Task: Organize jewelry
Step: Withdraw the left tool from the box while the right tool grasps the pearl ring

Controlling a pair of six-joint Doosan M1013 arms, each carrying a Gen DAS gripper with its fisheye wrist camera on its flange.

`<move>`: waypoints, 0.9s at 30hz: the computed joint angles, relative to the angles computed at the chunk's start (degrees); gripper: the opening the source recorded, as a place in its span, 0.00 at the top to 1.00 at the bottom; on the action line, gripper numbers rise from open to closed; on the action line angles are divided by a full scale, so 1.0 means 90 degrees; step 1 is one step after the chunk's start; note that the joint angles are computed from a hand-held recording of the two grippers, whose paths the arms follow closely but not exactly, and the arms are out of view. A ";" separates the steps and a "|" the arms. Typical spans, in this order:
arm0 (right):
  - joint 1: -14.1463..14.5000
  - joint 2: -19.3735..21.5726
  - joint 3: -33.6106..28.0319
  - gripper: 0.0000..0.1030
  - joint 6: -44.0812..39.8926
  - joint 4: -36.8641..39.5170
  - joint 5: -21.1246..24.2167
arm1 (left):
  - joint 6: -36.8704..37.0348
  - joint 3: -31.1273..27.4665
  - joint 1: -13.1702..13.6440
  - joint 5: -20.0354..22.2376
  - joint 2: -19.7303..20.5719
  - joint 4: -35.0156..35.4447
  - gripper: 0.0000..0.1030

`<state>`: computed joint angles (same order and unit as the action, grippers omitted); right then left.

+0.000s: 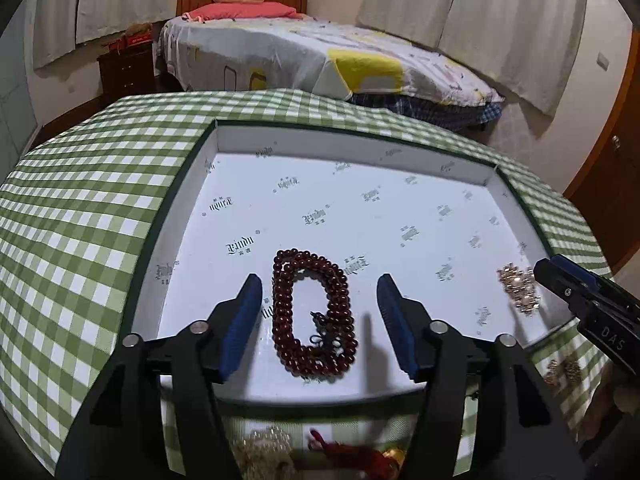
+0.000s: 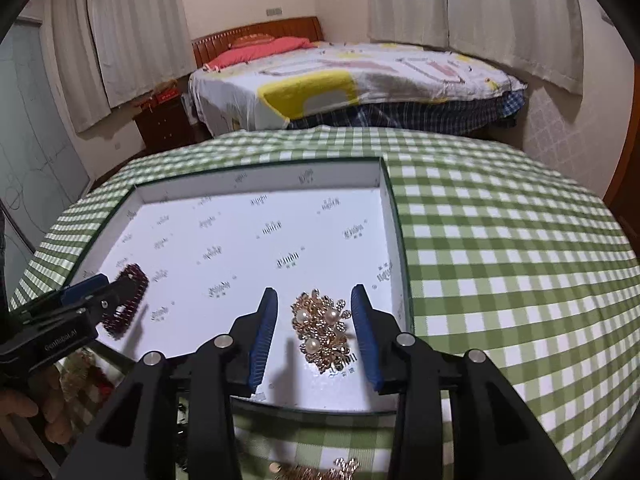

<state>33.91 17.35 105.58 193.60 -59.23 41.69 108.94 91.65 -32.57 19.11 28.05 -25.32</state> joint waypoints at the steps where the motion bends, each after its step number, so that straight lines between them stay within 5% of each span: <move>1: 0.0039 -0.0019 0.0003 0.62 0.0078 -0.0070 0.0061 | 0.0100 0.0047 0.0001 -0.0056 -0.0041 -0.0108 0.39; 12: 0.0936 -0.0134 0.0112 0.62 0.0863 -0.0641 0.1032 | 0.2907 0.1243 -0.0016 -0.1132 -0.0917 -0.2848 0.34; 21: 0.1588 -0.0014 0.0256 0.62 0.1176 -0.0559 0.1326 | 0.7145 0.2244 0.0015 -0.1659 -0.1565 -0.7053 0.33; 27: 0.1668 0.0138 0.0255 0.62 0.0990 -0.0183 0.0851 | 0.5788 0.2574 0.0029 -0.1782 -0.1758 -0.5718 0.33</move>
<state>48.92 18.59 107.88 202.51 -60.87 49.35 161.03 114.81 -32.31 3.07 12.22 -76.79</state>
